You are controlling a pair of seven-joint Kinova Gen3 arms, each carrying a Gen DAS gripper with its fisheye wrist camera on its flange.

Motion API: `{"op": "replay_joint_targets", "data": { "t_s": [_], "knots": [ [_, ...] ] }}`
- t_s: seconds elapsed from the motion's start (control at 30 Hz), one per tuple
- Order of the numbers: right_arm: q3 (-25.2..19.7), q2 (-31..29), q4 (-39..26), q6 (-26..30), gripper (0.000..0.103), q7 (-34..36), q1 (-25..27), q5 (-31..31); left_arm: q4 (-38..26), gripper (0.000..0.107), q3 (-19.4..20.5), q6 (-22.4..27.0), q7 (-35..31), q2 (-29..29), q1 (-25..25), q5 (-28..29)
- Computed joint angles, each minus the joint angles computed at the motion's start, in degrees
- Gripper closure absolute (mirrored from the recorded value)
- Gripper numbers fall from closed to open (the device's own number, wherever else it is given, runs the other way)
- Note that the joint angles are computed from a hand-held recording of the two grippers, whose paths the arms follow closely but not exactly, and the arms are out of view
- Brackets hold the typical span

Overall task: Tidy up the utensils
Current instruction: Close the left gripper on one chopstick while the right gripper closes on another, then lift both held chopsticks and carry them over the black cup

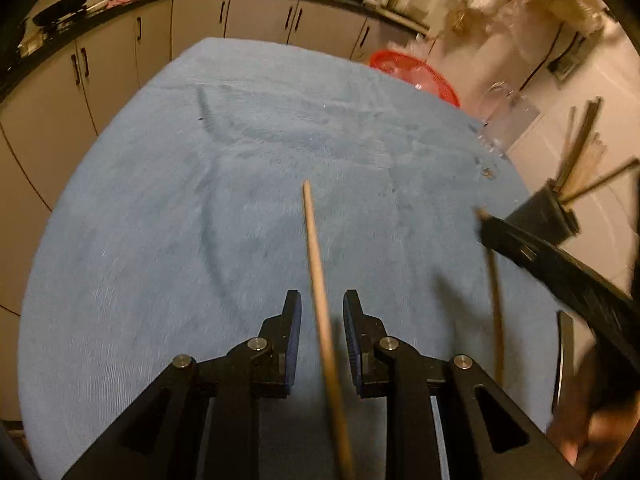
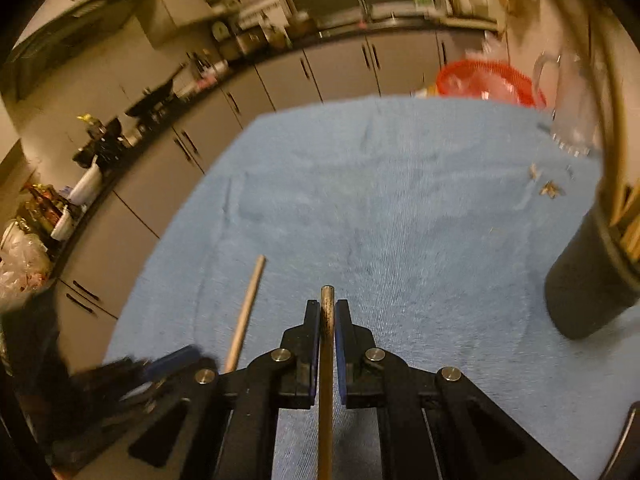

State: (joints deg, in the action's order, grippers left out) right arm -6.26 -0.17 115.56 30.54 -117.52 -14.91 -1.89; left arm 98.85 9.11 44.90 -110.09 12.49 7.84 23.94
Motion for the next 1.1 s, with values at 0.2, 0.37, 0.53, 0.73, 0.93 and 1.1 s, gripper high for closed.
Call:
{"op": "replay_joint_targets", "data": {
  "t_s": [0.2,0.37,0.53,0.73,0.93,1.1],
  "knots": [
    [0.8,-2.75,1.76,-1.73,0.096,2.19,0.85,-2.45,-13.31,0.087,-4.85,6.93,13.98,9.21,10.16,-11.36],
    [0.82,-4.64,2.96,-2.16,0.096,3.67,1.24,-4.79,-17.11,0.102,-3.97,7.66,21.85,11.3,13.11,-20.08],
    [0.08,-7.02,4.68,-3.07,0.096,2.94,1.52,-4.62,-9.11,0.102,0.49,1.32,15.03,6.52,5.66,-12.64],
    [-3.06,-11.14,6.56,-5.06,0.096,-1.84,3.01,-0.04,1.98,0.102,0.49,-5.34,1.46,-6.62,0.33,0.73],
    [-10.92,-18.4,8.66,-9.0,0.095,-10.02,8.55,7.96,6.27,0.102,-3.56,-5.01,-9.92,-16.59,-0.32,11.79],
    [-19.99,-26.29,12.0,-16.08,0.096,-15.46,18.05,12.44,7.98,0.102,-5.55,-5.43,-11.44,-19.8,2.18,13.02]
  ]
}}
